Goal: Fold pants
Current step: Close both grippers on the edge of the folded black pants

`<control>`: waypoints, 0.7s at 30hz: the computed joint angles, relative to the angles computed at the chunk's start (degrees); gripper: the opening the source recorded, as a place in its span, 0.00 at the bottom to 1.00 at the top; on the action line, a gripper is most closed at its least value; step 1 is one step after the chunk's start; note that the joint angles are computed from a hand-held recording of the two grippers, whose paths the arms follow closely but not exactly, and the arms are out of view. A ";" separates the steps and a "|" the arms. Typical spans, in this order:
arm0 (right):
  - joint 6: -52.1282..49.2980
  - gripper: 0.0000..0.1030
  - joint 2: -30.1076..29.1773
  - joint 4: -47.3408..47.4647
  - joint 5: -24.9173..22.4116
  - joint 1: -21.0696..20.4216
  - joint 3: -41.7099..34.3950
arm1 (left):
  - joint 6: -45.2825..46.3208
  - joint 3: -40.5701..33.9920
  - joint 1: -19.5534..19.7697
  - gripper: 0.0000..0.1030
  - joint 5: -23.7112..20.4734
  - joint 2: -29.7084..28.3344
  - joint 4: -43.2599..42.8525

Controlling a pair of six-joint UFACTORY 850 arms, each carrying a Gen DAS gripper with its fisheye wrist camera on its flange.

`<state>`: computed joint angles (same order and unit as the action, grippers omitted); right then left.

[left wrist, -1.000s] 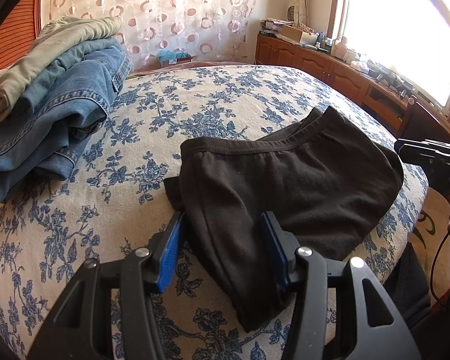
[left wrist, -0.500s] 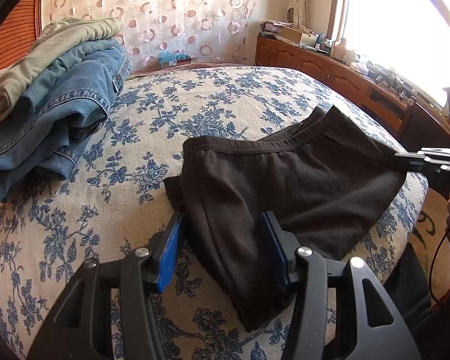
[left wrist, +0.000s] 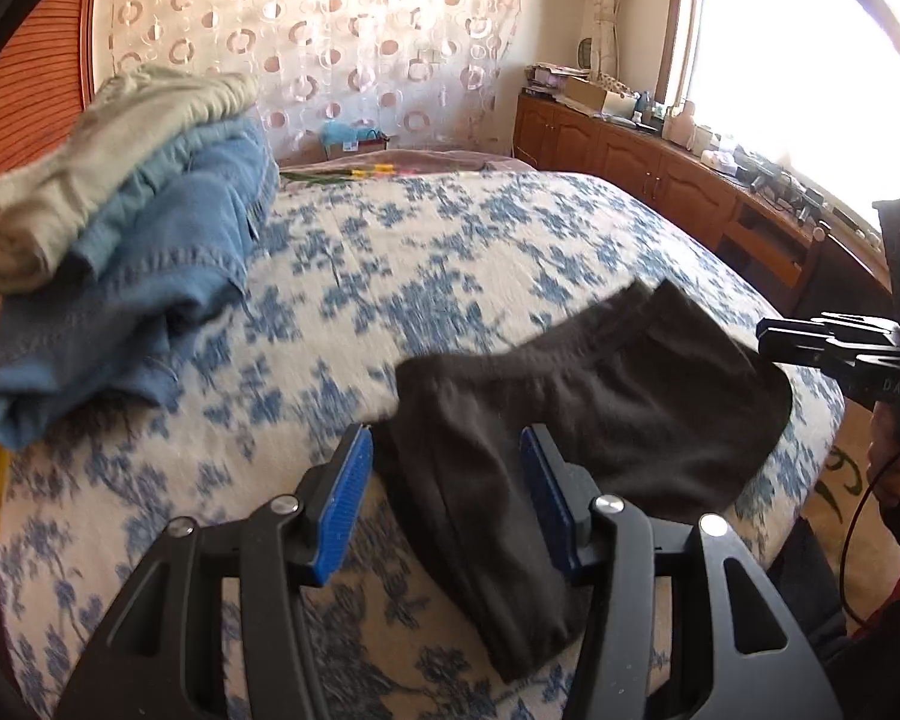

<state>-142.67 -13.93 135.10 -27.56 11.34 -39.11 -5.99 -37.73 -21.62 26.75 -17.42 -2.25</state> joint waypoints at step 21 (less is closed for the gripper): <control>-4.13 0.30 -8.93 4.49 1.96 2.62 -8.21 | -5.13 -4.74 2.88 0.17 -2.09 -4.67 5.61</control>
<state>-146.80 -22.86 139.59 -25.61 13.96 -47.32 -11.11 -42.47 -18.74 24.66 -22.08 3.36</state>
